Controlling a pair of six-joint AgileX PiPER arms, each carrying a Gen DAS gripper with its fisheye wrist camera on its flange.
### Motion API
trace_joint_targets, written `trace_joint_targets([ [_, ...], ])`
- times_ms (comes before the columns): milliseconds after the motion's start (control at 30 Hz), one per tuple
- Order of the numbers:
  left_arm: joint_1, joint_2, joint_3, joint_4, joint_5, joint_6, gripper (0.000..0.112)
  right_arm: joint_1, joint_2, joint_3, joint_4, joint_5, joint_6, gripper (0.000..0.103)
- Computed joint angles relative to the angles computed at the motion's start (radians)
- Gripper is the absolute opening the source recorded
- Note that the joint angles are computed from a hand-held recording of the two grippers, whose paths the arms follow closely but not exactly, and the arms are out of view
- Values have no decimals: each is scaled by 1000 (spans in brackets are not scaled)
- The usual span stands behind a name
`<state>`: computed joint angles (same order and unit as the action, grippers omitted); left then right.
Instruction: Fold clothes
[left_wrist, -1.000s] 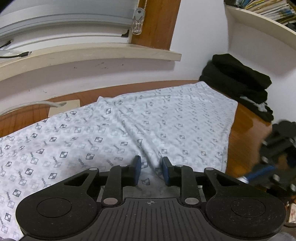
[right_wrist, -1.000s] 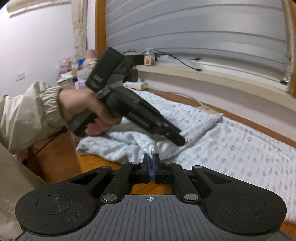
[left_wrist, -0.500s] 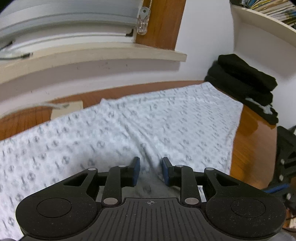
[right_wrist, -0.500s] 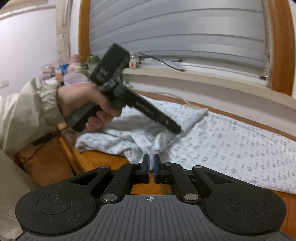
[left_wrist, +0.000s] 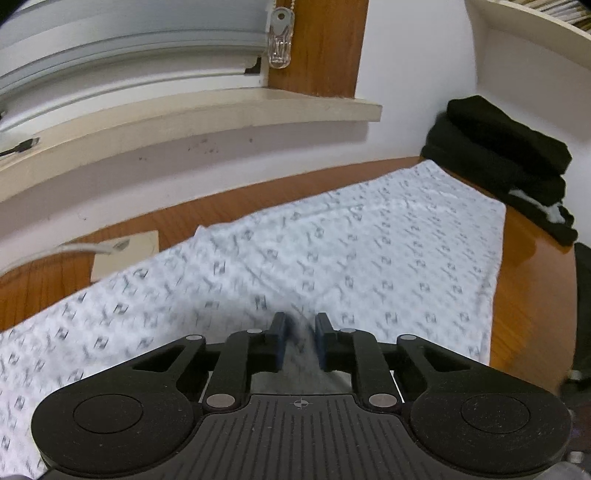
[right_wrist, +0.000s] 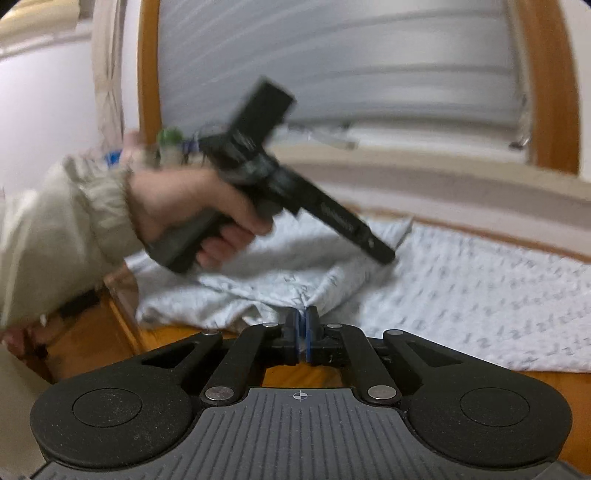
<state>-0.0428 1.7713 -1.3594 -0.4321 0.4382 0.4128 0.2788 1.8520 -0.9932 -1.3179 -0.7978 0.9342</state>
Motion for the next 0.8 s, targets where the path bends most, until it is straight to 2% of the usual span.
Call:
trace_joint_targets([
  [100, -5, 21, -26, 31, -27, -50, 20, -13, -24, 40, -21, 0, 40, 4],
  [167, -2, 11, -8, 47, -68, -70, 30, -2, -29, 66, -12, 46, 4, 5],
  [233, 10, -6, 24, 73, -105, -85, 51, -11, -25, 70, -16, 57, 16, 6],
  [300, 29, -18, 48, 67, -125, -65, 57, -40, -30, 70, -17, 39, 33, 6],
  [400, 67, -34, 76, -5, -128, 22, 57, -52, -28, 37, -8, 42, 67, 10],
  [467, 85, -44, 91, -42, -131, 73, 57, -44, -6, -13, -8, 41, 99, 17],
  [533, 99, -49, 102, -64, -130, 110, 55, -22, 19, -68, -22, 48, 120, 18],
  [700, 102, -26, 97, -16, -122, 93, 57, 63, 80, -195, -150, 108, 235, 18],
  [800, 95, 0, 80, 16, -128, 88, 61, 81, 84, -198, -223, 142, 268, 18],
])
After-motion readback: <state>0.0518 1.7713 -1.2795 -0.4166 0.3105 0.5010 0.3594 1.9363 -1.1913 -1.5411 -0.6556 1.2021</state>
